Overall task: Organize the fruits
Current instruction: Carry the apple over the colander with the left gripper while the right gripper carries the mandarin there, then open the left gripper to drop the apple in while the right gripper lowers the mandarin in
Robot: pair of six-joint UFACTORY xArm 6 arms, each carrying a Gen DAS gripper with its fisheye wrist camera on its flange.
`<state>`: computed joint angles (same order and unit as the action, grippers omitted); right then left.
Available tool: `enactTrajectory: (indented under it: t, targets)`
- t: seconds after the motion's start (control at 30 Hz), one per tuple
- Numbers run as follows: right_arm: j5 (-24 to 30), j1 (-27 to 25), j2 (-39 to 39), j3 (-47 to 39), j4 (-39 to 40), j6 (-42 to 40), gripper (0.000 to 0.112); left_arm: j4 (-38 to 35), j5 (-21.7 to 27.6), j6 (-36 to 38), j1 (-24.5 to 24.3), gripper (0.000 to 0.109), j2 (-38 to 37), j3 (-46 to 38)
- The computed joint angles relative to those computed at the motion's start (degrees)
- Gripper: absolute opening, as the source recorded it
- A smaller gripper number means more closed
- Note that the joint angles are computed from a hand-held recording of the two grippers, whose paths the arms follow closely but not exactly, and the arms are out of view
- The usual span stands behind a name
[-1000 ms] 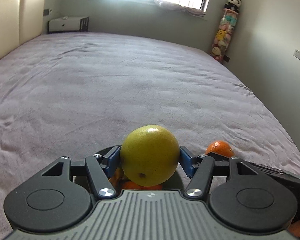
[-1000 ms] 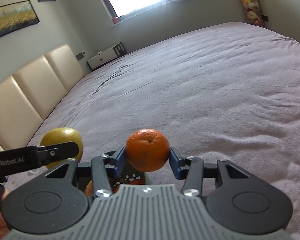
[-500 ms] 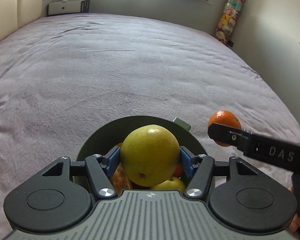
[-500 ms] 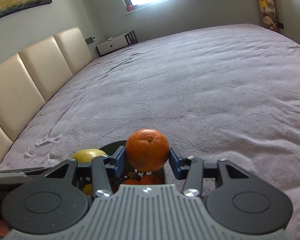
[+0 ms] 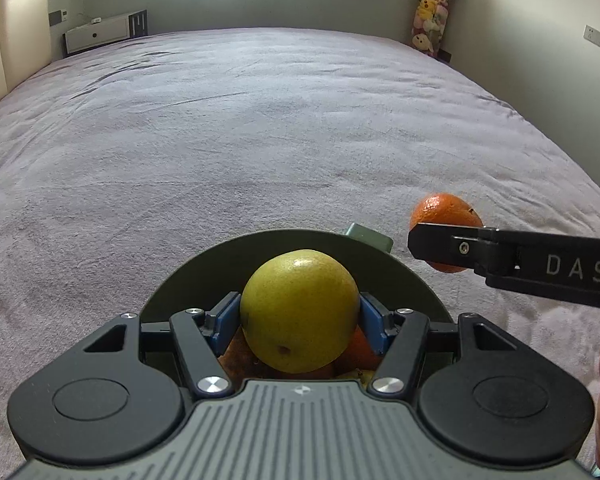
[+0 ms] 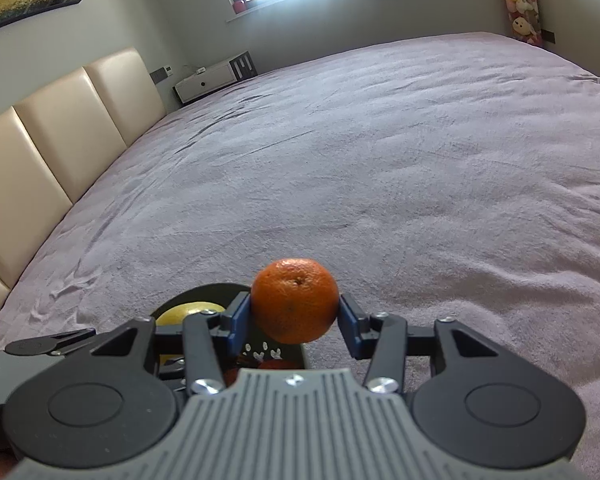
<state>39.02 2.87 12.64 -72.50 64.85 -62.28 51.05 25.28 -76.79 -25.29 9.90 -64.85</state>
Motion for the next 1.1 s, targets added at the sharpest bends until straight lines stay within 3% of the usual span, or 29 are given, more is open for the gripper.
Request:
enactTrajectory:
  t: [0.27, 0.77, 0.9, 1.1]
  targets:
    - [-0.6, 0.4, 1.2, -0.7, -1.4, 1.3, 0.044, -2.3, -0.7, 2.7, 0.7, 0.072, 2.0, -1.1]
    - [0.9, -0.4, 0.1, -0.2, -1.6, 1.7, 0.045, -4.9, 3.4, 7.6, -1.0, 0.076, 1.5, -1.7]
    - [2.5, -1.0, -0.1, -0.3, -1.7, 2.3, 0.045, -1.1, 2.0, 3.7, -0.8, 0.082, -1.2, 0.3]
    - [4.9, -1.5, -1.4, 0.7, -2.2, 1.9, 0.045, -1.0, 3.2, 0.5, -0.8, 0.082, -6.0, 3.9]
